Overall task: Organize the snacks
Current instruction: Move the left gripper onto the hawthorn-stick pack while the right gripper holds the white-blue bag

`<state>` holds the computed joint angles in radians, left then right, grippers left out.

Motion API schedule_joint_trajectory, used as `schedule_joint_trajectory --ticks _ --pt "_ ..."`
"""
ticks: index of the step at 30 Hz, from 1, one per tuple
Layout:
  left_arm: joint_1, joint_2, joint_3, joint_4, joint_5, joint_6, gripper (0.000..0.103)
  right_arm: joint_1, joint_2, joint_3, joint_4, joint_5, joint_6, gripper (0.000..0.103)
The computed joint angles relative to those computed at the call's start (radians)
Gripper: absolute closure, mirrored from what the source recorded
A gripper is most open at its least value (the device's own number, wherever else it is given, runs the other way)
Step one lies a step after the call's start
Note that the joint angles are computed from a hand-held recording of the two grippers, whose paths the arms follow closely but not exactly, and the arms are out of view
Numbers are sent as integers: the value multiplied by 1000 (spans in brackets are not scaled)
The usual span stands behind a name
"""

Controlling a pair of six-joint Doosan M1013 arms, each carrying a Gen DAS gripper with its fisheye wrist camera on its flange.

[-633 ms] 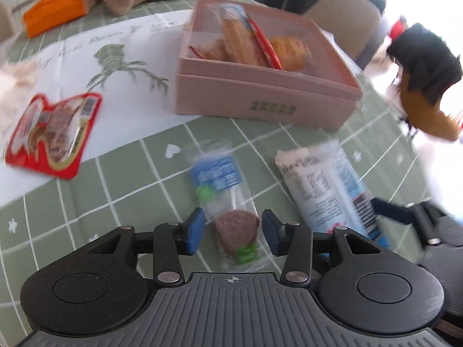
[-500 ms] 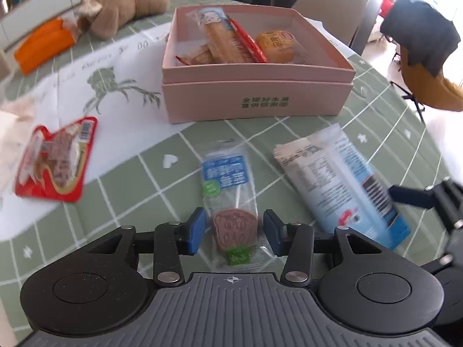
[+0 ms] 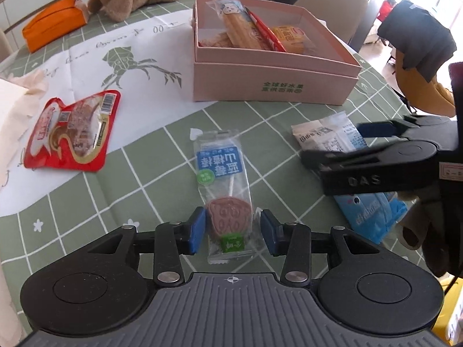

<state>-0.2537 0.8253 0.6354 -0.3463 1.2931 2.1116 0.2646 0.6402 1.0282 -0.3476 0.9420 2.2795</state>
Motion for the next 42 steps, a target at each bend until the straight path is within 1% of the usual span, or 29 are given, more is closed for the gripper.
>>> schedule_joint_trajectory --ticks 1,2,4,6,8,13,15,17,19,21,24,26,28,29,30,31,32,34,36,40,41,42 --pt "2 2 -6 -5 10 -7 57 3 9 -14 -10 10 -9 11" --pt "4 15 -26 -8 19 -16 57 4 9 -17 -4 7 -12 18" --pt "5 36 -61 -16 42 -38 55 7 3 -15 16 14 -39 18" --pt "4 54 -94 -21 67 -53 53 13 -12 10 15 9 -25 18" --pt "1 69 -119 -17 76 -59 52 21 -32 43 4 0 -11 18" --pt "0 88 -150 -40 101 5 38 36 -59 88 -30 -7 42 17" --pt "-2 95 -164 -33 115 31 38 45 -66 107 -65 -19 91 13" --pt "-5 91 -156 -23 111 59 38 51 -63 98 -76 17 146 10" --pt "-7 83 -141 -18 96 67 37 58 -64 101 -92 25 177 7" --pt "-8 61 -96 -16 55 88 36 65 -71 119 -114 12 204 5" --pt "-12 21 -16 -4 -16 90 36 72 -92 166 -155 -42 228 4" --pt "-15 6 14 9 -45 100 36 77 -102 189 -181 -67 246 4" --pt "-19 -11 46 26 -84 113 42 77 -105 193 -176 -69 242 4" --pt "-21 -21 67 34 -111 121 43 76 -106 193 -171 -68 236 4" --pt "-19 -23 72 30 -115 116 46 76 -106 191 -165 -66 229 4" --pt "-18 -25 77 34 -126 99 58 75 -106 190 -158 -65 219 4" --pt "-17 -25 74 44 -129 72 61 74 -107 190 -148 -65 206 4" --pt "-2 -6 36 8 -78 38 63 70 -110 192 -128 -71 179 4" --pt "10 -3 31 -28 -59 40 63 70 -114 202 -132 -84 177 4" --pt "9 -13 50 -28 -68 70 61 76 -106 192 -156 -70 208 3" --pt "7 -12 46 -19 -65 58 61 75 -102 182 -147 -59 200 5" --pt "5 -9 38 -11 -56 41 60 73 -99 173 -132 -50 183 12"
